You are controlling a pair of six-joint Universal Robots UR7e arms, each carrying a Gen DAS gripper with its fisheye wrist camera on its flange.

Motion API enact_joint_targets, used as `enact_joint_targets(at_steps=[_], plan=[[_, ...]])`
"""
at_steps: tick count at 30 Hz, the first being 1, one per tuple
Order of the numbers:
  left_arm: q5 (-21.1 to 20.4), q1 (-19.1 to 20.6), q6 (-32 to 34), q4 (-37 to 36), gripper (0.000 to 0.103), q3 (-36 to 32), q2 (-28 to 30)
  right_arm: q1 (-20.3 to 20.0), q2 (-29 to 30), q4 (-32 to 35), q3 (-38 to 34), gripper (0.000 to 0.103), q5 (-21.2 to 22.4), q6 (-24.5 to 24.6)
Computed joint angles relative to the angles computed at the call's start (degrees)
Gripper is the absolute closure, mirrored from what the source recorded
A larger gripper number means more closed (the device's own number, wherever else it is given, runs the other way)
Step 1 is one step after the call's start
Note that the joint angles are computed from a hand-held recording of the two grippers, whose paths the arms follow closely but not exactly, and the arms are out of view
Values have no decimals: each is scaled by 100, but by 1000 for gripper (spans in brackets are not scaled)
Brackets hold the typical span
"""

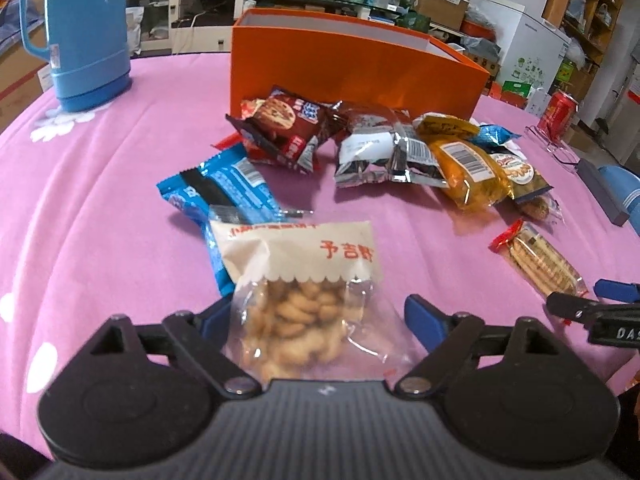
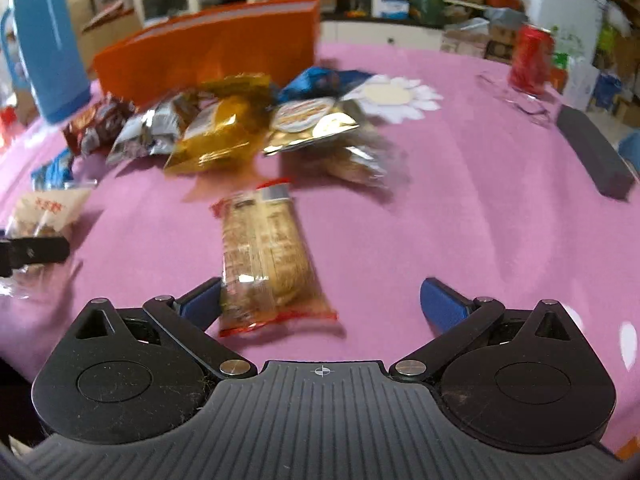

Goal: Organize snacks
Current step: 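Grasp the clear red-tagged bread packet with the right tool while the left tool holds the peanut bag, then carry both bags over the orange box and open both tools to drop them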

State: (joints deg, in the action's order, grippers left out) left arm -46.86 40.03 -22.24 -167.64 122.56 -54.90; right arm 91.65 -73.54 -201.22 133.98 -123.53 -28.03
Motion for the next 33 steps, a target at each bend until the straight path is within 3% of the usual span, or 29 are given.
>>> enact_joint_targets(at_steps=[3, 5, 8, 10, 12, 13, 14, 15, 16, 19, 22, 26, 30, 33], plan=[[-146, 41, -86, -42, 13, -1, -40, -57, -166, -132, 136, 7, 300, 233], [-143, 38, -97, -83, 11, -3, -30, -42, -158, -134, 84, 7, 573, 118], [18, -18, -16, -43, 11, -15, 42, 96, 201, -326, -118, 7, 407, -234], [138, -43, 32, -35, 11, -29, 118, 128, 362, -302, -223, 14, 334, -310], [281, -82, 128, -38, 18, -47, 202, 150, 494, -292, -300, 32, 245, -392], [395, -108, 211, -41, 22, -49, 239, 157, 557, -295, -326, 33, 181, -450], [462, -127, 261, -33, 29, -51, 259, 146, 566, -419, -286, 41, 228, -541], [481, -135, 301, -64, 35, -44, 257, 139, 508, -411, -238, 67, 290, -550], [423, -123, 306, -99, 36, -31, 219, 149, 462, -442, -188, 81, 312, -581], [49, -39, 139, -127, 40, 60, -19, 107, 252, -266, -58, 81, 458, -355], [61, -94, -23, -21, 40, 192, -232, 8, -110, 106, 105, 82, 896, 30], [16, -215, -42, -107, 40, 302, -503, 37, -384, 114, 343, 82, 1361, 416], [-176, -78, 218, -260, 40, -85, -512, 169, -527, 334, 172, 82, 1737, 618], [-175, 81, 597, -460, 40, -624, -289, 378, -379, 349, -325, 81, 1800, 412]])
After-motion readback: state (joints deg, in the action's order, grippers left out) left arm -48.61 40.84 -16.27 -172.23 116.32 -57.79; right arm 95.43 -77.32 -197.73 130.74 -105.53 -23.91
